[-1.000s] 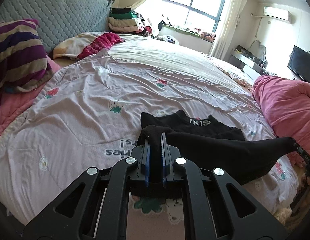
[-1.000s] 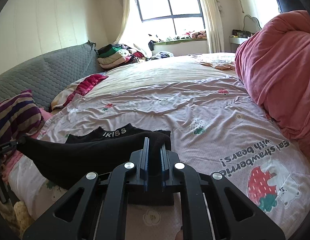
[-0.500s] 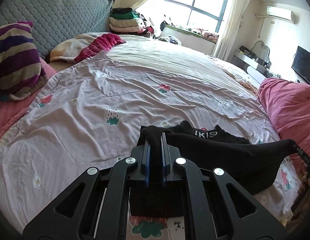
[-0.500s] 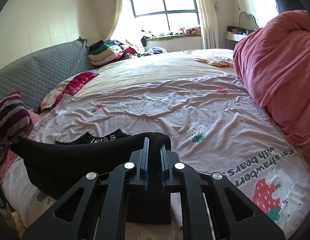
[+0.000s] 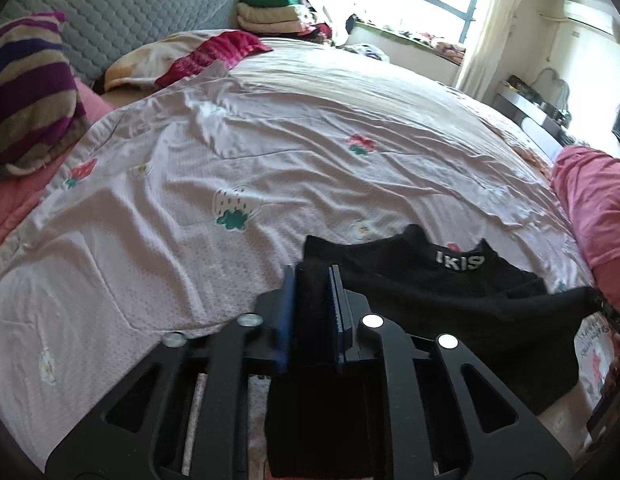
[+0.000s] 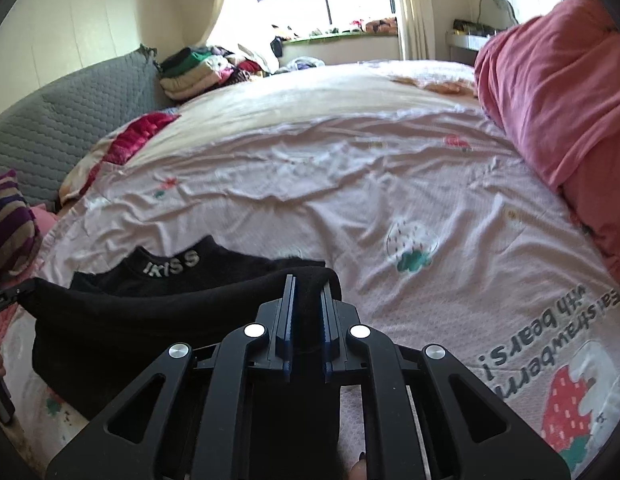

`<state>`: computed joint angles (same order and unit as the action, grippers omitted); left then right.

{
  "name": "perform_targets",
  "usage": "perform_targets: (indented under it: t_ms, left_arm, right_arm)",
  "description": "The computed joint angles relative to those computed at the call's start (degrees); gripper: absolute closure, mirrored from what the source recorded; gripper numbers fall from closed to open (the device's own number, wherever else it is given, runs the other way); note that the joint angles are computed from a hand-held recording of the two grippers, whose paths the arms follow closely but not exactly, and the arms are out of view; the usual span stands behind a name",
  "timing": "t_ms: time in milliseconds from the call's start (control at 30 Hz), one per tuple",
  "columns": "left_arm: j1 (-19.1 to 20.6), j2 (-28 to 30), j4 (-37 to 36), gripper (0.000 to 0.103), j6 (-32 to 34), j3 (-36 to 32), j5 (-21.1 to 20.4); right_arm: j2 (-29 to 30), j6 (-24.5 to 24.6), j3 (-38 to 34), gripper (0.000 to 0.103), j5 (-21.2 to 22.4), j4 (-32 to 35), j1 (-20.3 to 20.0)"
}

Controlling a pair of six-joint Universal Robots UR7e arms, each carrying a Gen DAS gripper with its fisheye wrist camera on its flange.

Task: Fold small clothes
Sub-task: 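Lay the hem down near the collar and open both tools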

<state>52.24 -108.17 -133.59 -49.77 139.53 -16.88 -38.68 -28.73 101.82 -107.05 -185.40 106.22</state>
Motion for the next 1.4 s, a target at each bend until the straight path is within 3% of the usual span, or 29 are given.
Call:
perform_targets:
  t_ms: [67, 133, 400, 433, 533, 700, 900, 1233, 1333, 1400]
  left_arm:
    - [0.3, -0.3, -0.1, 0.088, -0.5, 0.2, 0.2]
    - [-0.1, -1.3, 1.5, 0.083, -2.1, 0.6, 0.7]
    - [-5.2, -5.2, 19.7, 0.084, -15.0, 0.8, 2.5]
    - [-6.1, -5.6, 20.3, 0.090, -14.7, 1.3, 1.2]
    - [-6.9, -4.2, 22.1, 0.096, -14.9, 1.5, -1.1]
    - [-3.6, 2.4, 17.0, 0.096, -9.0, 0.9, -2.6]
    - [2.8, 10.3, 3.7, 0.096, 3.0, -1.3, -3.2]
    - [8.6, 16.8, -13.6, 0.095, 14.6, -4.8, -4.5]
    - [8.9, 16.9, -17.7, 0.083, 16.1, -5.0, -3.3]
    - [8.7, 16.0, -20.4, 0.080, 16.1, -4.5, -2.7]
  right_arm:
    - [0.6, -0.1, -0.1, 0.077, -0.9, -1.3, -0.3]
    - [0.7, 0.5, 0.0, 0.075, -0.5, -1.7, -0.7]
    - [-0.4, -1.9, 2.8, 0.073, 1.5, -5.8, -1.0]
    - [-0.6, -2.8, 3.2, 0.074, 1.6, -5.2, -0.9]
    - [-0.3, -5.5, 3.5, 0.091, 0.2, -3.7, -0.3]
    - [1.7, -9.7, 2.8, 0.091, -3.5, -2.5, 1.1]
    - [5.1, -13.5, -1.2, 0.091, -6.4, -0.2, 1.3]
    - [7.2, -6.2, -7.3, 0.091, -1.0, 7.4, -1.3]
    - [7.5, -4.9, -8.0, 0.091, -1.5, 6.8, -1.4]
    - [7.6, -3.9, -8.1, 0.091, -1.6, 5.8, -1.5]
